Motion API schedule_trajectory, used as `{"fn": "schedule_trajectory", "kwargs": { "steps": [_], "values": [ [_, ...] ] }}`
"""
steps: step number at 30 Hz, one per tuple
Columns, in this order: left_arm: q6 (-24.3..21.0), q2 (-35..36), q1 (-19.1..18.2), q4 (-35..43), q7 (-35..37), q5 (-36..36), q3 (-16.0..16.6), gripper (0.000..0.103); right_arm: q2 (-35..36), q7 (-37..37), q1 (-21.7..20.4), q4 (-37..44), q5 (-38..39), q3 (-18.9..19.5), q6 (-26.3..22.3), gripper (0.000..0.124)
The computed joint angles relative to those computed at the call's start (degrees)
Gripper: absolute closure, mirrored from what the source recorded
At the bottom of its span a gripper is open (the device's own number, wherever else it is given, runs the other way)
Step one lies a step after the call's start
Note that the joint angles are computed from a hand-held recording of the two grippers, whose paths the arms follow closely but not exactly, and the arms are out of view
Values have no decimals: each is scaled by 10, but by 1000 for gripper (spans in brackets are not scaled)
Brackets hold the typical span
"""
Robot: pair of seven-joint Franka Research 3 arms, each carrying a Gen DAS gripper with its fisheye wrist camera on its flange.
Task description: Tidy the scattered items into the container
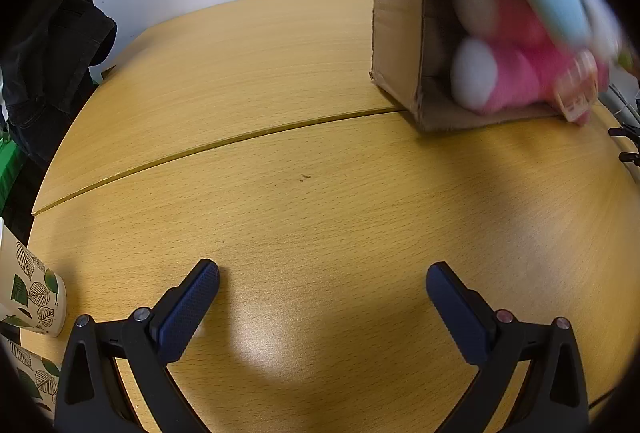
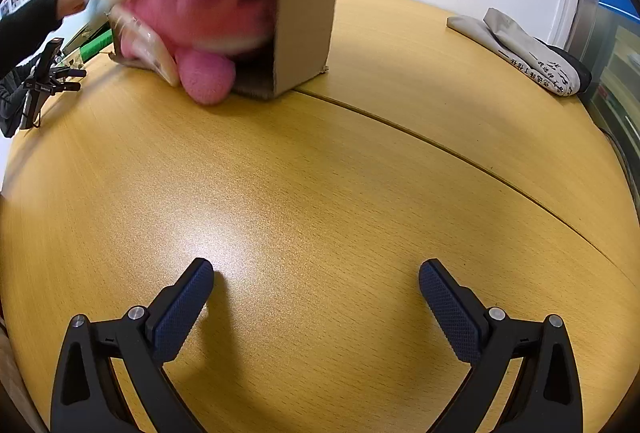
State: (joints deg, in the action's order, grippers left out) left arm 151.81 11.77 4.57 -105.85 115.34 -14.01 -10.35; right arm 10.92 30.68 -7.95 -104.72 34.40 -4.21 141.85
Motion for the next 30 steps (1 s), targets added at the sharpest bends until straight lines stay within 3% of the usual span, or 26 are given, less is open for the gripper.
{"fn": "schedule_trajectory", "kwargs": {
  "steps": [4,17,22,23,24,26,30],
  "values": [
    [4,-6,15,-10,-3,5,-18,0,1,0,0,1,0,0,0,21],
    [19,-44,7,-65,16,-18,-18,0,0,7,0,7,-4,0,-9,21],
    [17,-42,-13,-58,26,-28,10,0,1,8,0,7,-5,0,-8,21],
    [-2,-39,-5,-49,37,-34,2,0,1,8,0,8,-5,0,-9,21],
    [9,-16,-15,-21,18,-17,14,0,2,9,0,9,-5,0,-9,21],
    [-18,23,-3,35,30,-15,10,0,3,9,0,10,-5,0,-9,21],
    [-18,29,23,40,23,-2,-17,0,3,8,-1,11,-5,0,-10,21]
  ]
}}
